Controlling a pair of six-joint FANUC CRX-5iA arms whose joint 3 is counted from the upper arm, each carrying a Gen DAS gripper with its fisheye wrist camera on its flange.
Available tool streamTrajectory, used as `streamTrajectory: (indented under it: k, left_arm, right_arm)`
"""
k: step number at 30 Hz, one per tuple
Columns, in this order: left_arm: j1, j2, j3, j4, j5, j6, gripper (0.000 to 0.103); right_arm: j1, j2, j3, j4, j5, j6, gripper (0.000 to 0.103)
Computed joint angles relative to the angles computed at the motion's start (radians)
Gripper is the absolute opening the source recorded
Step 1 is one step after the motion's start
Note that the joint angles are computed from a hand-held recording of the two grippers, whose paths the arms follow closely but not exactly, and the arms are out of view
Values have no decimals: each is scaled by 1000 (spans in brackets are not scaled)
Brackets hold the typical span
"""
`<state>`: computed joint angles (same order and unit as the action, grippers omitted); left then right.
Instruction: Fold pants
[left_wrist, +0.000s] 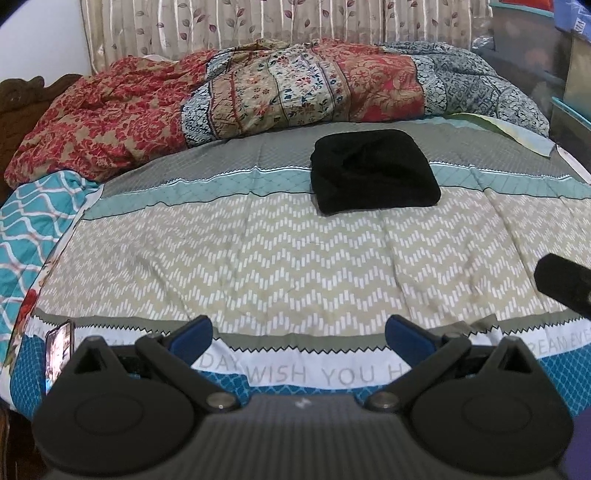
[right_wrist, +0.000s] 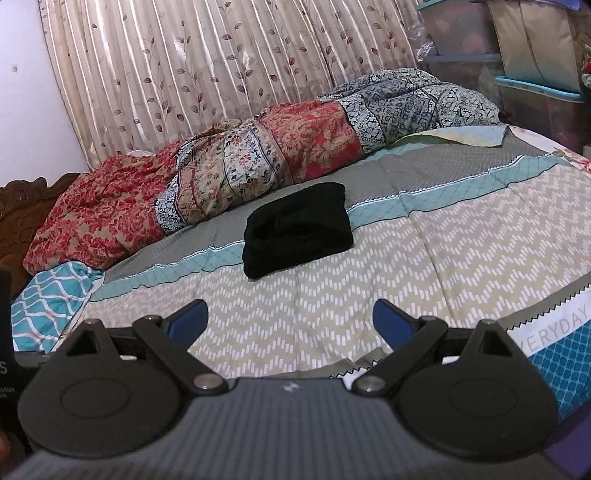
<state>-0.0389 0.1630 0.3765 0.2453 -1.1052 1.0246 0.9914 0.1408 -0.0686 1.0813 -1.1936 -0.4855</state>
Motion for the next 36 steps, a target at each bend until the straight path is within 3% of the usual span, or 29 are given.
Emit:
streamTrajectory:
  k: [36]
  left_arm:
    - [-9, -8, -22, -89, 4, 20, 103]
  right_arm:
    - [6, 14, 6, -18, 9, 3, 97]
